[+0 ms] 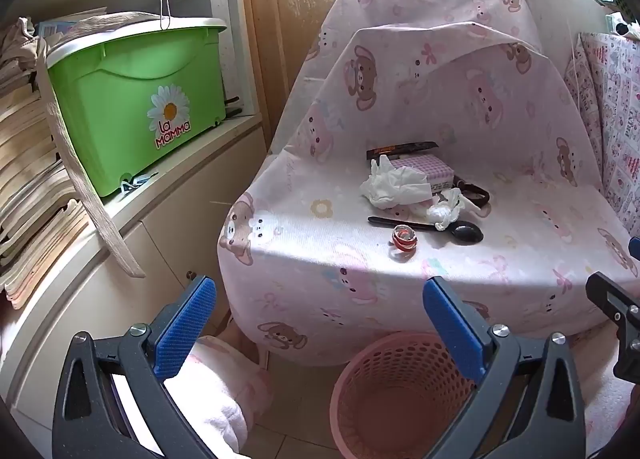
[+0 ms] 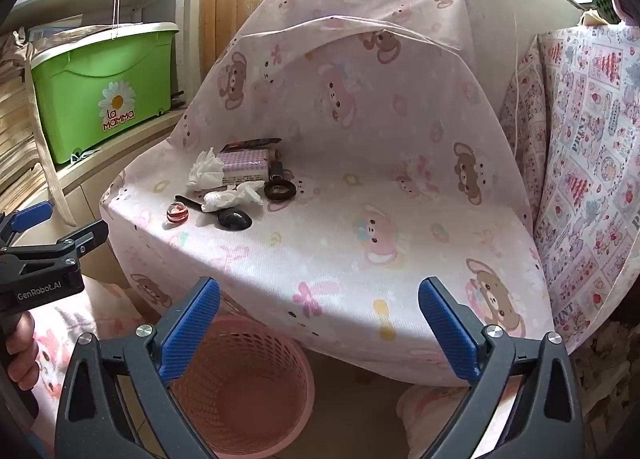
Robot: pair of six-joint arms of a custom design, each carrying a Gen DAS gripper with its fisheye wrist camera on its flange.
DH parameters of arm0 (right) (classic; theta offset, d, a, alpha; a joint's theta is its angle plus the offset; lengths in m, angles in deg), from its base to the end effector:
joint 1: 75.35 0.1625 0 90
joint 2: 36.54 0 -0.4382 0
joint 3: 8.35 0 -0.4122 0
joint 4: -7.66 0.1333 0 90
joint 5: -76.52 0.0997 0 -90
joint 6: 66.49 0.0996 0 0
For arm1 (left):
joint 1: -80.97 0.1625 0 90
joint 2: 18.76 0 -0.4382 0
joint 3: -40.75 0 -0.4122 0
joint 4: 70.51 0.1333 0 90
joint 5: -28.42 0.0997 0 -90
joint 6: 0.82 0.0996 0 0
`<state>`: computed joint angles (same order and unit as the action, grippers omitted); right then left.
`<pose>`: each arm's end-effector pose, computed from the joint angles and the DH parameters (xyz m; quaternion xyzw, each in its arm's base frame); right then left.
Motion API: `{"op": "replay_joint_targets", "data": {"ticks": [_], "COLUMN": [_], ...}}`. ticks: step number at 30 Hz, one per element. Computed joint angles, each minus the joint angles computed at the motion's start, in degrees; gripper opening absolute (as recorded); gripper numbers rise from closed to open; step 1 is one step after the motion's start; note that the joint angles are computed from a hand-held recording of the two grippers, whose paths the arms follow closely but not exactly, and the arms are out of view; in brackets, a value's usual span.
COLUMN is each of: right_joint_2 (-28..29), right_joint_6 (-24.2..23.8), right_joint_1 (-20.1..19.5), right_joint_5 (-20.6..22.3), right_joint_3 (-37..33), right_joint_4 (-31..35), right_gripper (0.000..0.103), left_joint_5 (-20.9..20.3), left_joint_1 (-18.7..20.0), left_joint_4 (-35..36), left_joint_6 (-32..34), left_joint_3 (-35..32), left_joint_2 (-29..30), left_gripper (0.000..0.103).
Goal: Collect trash
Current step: 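Move both tools toward the items on the pink seat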
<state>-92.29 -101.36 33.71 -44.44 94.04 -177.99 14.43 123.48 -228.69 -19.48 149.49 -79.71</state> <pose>0.2929 -0.5965 0.2443 0.2990 -0.8318 0.3625 0.2955 -0.2807 -0.5692 0.2524 0.0875 0.7782 -0.4476 0.4317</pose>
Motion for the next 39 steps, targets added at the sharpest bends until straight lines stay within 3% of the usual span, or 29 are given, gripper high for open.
{"op": "replay_joint_targets", "data": {"ticks": [3,7,21,28,36,39], "right_joint_2": [-0.2,0.3,0.3,0.7,0.3,0.5], "right_joint_6": [0.0,-0.7,-1.3,-1.2,0.2,0.2], "right_joint_1": [0.0,0.2,0.2,0.2,-0.3,-0.4], "right_joint_5": [0.1,-0.6,0.0,-0.3,1.3,2.0], "right_joint_3": [0.3,-0.1,0.3,0.2,0.4,0.4], "right_joint_4": [-0.1,-0.1,0.1,-0.2,1.1,0.2], "right_gripper": [0.101,0.101,0.101,0.101,0.101,0.101], "left_joint_5": [0.5,0.0,0.8,2.1,1.2,1.7], "left_joint_1": [0.0,-0.3,-0.5,-1.2,-0.6,-0.6], "left_joint_4": [-2.1,-11.9,-7.5,-18.0,-7.6,-8.7], "left_joint_6": [1.4,8.6,5.7,14.7,5.0,5.9], "left_joint_3": [0.2,0.6,0.5,0.2,0.6,0.6], "left_joint_2": [0.4,1.3,1.7,3.9,1.8,2.1], "left_gripper": [0.102,0.102,0.102,0.102,0.102,0.102]}}
